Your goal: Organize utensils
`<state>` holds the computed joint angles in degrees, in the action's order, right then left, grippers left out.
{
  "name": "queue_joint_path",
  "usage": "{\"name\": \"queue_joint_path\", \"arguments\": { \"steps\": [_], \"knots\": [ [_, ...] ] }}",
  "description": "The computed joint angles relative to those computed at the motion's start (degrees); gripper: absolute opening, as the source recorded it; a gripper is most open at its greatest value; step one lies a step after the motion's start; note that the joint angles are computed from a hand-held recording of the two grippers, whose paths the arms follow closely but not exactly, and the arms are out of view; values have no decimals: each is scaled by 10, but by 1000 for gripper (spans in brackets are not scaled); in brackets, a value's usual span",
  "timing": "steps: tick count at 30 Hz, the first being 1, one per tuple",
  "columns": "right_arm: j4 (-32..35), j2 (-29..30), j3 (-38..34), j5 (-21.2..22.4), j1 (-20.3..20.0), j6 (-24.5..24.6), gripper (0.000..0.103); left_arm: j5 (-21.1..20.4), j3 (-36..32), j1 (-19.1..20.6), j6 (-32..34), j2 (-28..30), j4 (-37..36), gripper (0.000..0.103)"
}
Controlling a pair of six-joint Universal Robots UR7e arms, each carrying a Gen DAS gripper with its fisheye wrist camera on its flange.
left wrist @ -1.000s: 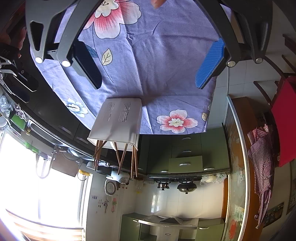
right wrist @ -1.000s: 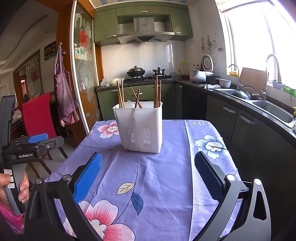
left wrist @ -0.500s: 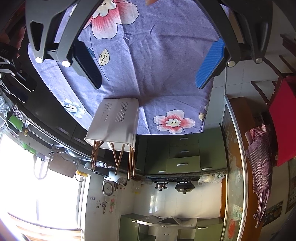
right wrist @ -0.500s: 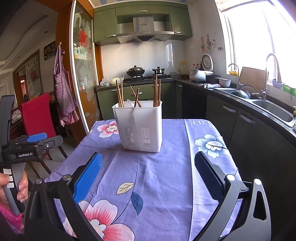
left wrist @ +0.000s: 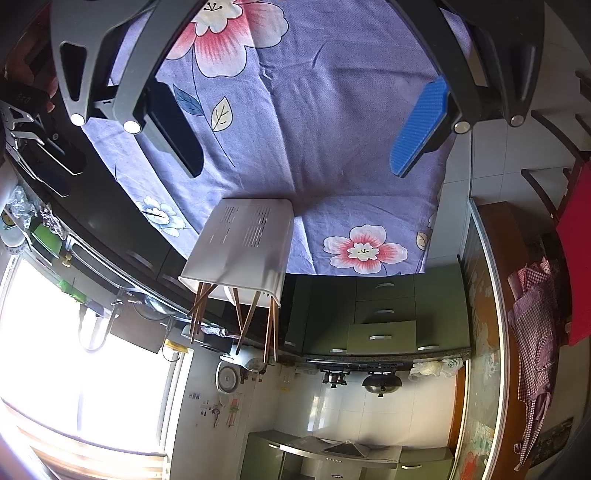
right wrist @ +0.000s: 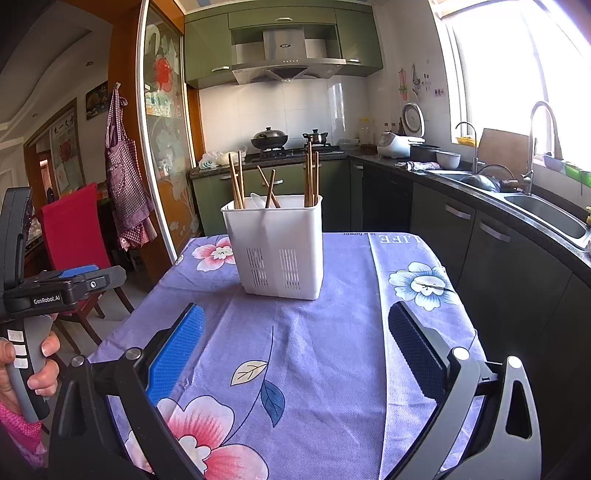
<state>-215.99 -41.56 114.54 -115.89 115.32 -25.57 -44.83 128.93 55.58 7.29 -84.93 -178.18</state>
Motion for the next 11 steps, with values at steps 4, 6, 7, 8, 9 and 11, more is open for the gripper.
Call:
{"name": "queue_joint_path", "arguments": {
  "steps": [4, 6, 7, 8, 9, 11],
  "knots": [
    [3, 2, -1, -1, 0, 2, 98, 15, -6, 0, -12, 6, 18, 96],
    [3, 2, -1, -1, 0, 2, 98, 27, -9, 0, -21, 8, 27, 96],
    [2, 2, -1, -2, 0, 2, 98, 28, -9, 1, -22, 8, 25, 96],
    [3, 2, -1, -2, 0, 3, 98, 29, -9, 2, -22, 9, 23, 96],
    [3, 2, -1, -2, 0, 3, 98, 32, -10, 2, -21, 10, 23, 96],
    [3, 3, -2, -4, 1, 4, 98, 37, -11, 3, -17, 12, 23, 96]
  ]
}}
